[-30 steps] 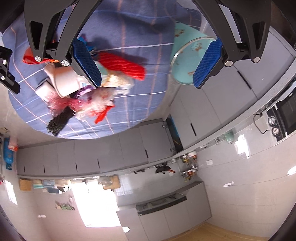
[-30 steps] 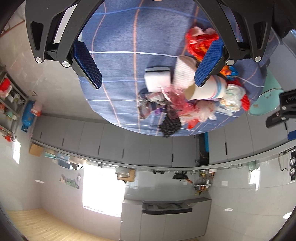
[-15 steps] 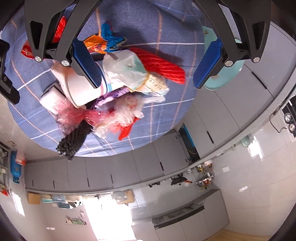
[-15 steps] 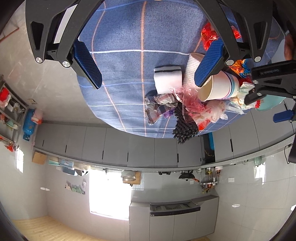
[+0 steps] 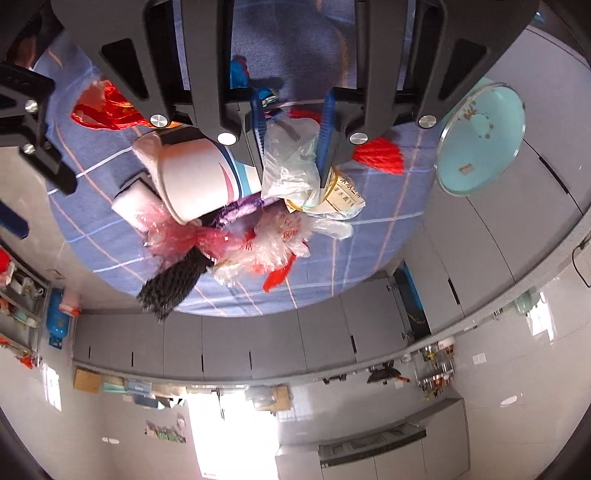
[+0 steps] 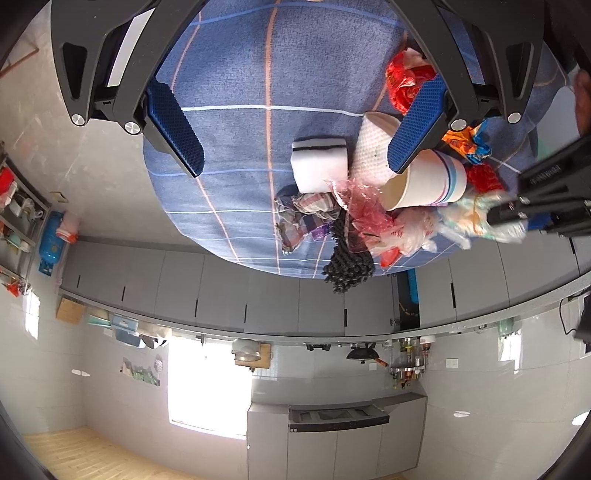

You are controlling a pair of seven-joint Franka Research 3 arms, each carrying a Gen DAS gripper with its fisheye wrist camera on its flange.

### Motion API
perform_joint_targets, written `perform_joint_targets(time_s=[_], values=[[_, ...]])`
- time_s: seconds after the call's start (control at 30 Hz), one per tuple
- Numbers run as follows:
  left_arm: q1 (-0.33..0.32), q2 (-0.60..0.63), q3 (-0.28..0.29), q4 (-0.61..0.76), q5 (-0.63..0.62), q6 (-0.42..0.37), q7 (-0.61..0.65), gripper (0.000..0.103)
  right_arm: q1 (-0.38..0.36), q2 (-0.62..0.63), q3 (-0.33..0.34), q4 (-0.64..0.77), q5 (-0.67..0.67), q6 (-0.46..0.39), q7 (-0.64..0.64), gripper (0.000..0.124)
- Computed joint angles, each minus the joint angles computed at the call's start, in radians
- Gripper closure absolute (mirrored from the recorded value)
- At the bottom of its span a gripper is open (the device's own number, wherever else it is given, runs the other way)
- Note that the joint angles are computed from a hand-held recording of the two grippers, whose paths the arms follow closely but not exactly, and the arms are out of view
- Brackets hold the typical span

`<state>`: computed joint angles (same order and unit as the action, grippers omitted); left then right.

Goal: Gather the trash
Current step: 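Grasp the clear plastic bag with the left gripper while the right gripper grasps the orange-red wrapper, then lift the plastic bag and wrapper and carry both toward the teal bin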

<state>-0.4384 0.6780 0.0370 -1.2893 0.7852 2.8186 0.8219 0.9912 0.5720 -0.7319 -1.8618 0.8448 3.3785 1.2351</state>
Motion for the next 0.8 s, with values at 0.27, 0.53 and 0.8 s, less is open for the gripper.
perform_joint_targets(time_s=[0.27, 0.53, 0.8], values=[[-0.050, -0.142, 0.102, -0.167, 0.209, 0.106, -0.238, 0.079, -0.106, -0.065, 0.150, -0.012, -0.088, -0.031, -0.033, 0.041], [-0.048, -0.205, 0.127, -0.225, 0.458, 0.098, -0.456, 0.079, -0.155, -0.071, 0.203, -0.005, -0.224, -0.118, 0.030, 0.054], [-0.002, -0.233, 0.078, -0.292, 0.603, 0.044, -0.577, 0.079, -0.266, -0.076, 0.309, 0.025, -0.318, -0.217, 0.080, 0.064]])
